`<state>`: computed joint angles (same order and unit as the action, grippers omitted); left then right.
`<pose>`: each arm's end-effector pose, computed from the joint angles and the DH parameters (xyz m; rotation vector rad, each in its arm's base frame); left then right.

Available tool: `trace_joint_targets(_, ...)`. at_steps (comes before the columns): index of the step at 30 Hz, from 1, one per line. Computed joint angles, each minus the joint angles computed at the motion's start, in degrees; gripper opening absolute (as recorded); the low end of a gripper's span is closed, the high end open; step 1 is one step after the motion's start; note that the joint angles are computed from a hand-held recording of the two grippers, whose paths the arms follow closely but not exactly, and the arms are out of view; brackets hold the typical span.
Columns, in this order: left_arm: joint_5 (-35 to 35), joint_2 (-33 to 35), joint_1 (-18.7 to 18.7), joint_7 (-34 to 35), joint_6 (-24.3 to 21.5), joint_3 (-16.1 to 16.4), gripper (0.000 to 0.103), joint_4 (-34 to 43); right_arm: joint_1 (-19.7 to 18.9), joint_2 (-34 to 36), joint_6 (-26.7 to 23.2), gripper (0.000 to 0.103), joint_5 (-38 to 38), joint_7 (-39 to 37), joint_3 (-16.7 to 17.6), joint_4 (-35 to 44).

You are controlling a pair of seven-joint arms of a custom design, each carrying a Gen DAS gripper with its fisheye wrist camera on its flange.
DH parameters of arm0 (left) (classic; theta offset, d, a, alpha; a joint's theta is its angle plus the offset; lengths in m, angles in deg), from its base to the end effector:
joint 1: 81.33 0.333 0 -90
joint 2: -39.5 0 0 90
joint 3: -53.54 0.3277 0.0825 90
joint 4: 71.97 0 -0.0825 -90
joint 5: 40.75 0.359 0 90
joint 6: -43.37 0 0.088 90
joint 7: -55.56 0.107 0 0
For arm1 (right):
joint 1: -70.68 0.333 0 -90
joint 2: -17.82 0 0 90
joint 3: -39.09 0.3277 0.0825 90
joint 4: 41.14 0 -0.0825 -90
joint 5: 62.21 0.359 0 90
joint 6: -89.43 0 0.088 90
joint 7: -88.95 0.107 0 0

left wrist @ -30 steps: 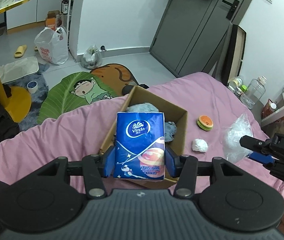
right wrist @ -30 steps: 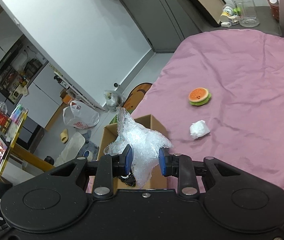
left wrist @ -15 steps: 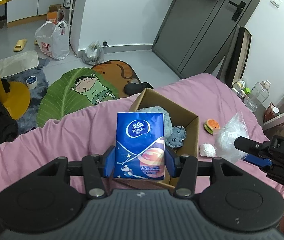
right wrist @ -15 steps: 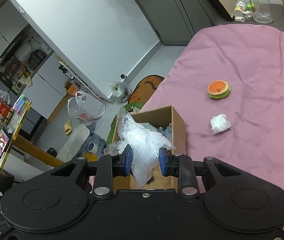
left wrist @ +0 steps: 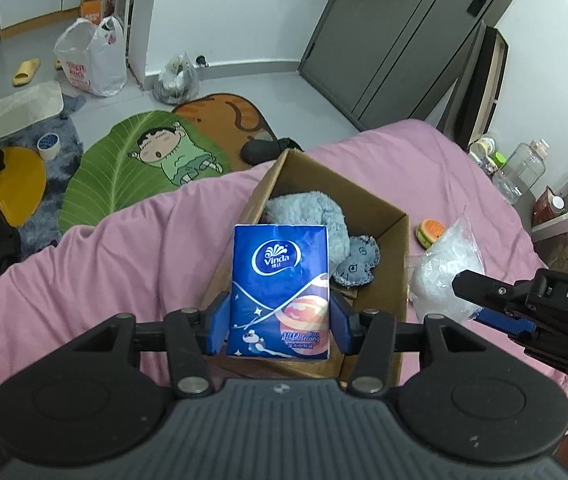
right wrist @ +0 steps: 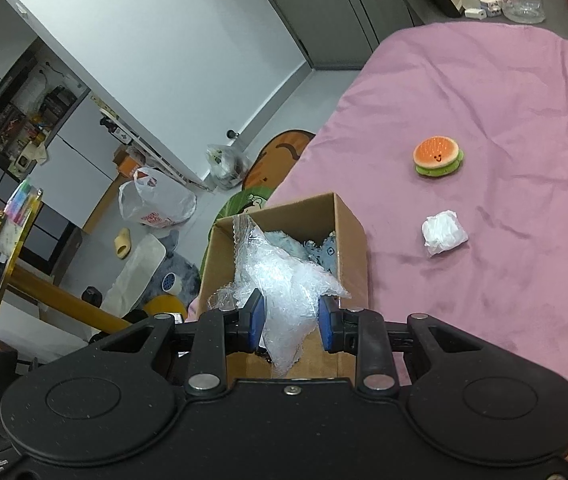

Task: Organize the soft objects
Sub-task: 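Open the left gripper over the box while the right lowers the bag in and opens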

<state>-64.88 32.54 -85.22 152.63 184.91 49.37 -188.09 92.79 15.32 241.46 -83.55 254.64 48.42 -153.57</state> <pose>0.5345 -0.0767 0.5848 -2.0023 2.0226 -0.9351 0.4804 0.3075 0.5966 -1.2044 2.0451 -0.2283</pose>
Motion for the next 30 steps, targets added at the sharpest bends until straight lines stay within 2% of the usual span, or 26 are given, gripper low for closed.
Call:
trace_joint_targets(10, 0.1, 3.2, 0.7, 0.0, -2.1, -0.8, 0.05, 2.5, 0.9, 2.6, -0.1, 0.027, 2.7, -2.0, -1.0, 1.7)
trace_joint_targets(15, -2.2, 4.2, 1.6, -0.3, -3.3, -0.9, 0.052, 3.4, 1.6, 3.6, -0.6, 0.027, 3.4, -2.5, -1.5, 2.5)
trace_joint_targets(27, -3.5, 2.8, 2.5, 0.6, -3.5, -0.5, 0.052, 2.8, 3.9, 6.0, -2.3, 0.028, 6.0, -5.0, -2.1, 5.1)
trace_joint_targets(30, -3.4, 2.2, 2.5, 0.3, -3.2, -0.3, 0.052, 2.4, 4.3, 6.4, -1.3, 0.028, 7.5, -5.5, -2.2, 5.1)
